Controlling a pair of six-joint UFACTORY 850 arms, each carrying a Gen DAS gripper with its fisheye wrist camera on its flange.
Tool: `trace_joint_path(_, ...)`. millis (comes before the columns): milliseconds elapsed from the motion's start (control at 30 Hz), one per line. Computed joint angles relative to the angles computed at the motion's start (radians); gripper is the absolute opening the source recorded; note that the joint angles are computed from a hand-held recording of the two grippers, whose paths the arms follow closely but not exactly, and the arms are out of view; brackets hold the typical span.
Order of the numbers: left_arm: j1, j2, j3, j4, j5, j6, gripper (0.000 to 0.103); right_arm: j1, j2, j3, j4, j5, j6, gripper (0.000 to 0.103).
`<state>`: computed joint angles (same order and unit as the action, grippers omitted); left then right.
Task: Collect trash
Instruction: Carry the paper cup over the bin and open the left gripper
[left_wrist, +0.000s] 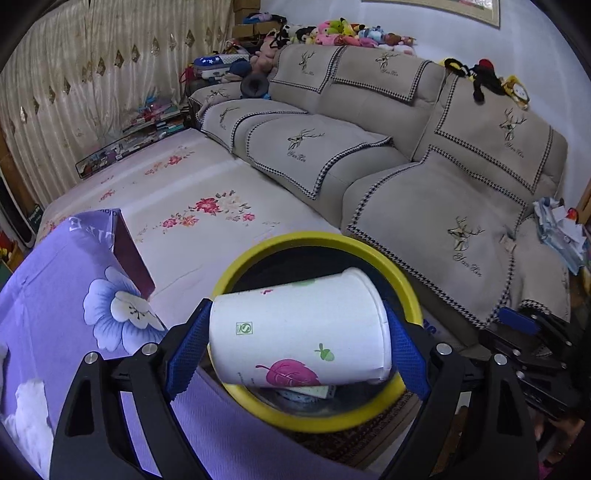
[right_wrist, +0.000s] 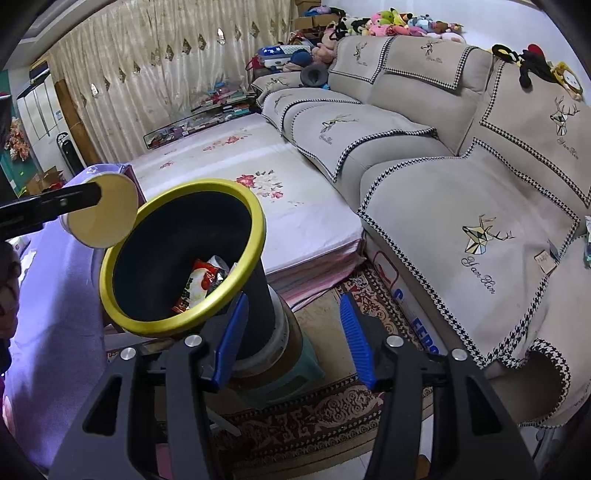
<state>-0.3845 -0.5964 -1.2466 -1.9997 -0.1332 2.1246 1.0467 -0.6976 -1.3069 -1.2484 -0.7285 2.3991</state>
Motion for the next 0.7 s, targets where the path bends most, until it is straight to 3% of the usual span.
trace_joint_path(133,0.010,0.016,0.014,-0.143,-0.012,0.127,0.094,0.002,-0.005,-0.011,0.014,0.002,-0.019,0.050)
trace_joint_path(200,0.029,0.053,0.051,-0.143,-0.031,0.121,0.094,0.005,-0.008,-0.018,0.017,0.003,-0.028,0.050)
trace_joint_path(467,0.141,0.338,0.329,-0.485,-0.126,0.440,0.098,0.020,-0.045,-0.094,0.022,0.012,-0.092,0.052)
trace_joint_path(700,0.289,0.582,0.552,-0.550,-0.188,0.505,0.098,0.036,-0.107,-0.210,0.056,0.030,-0.208,0.053)
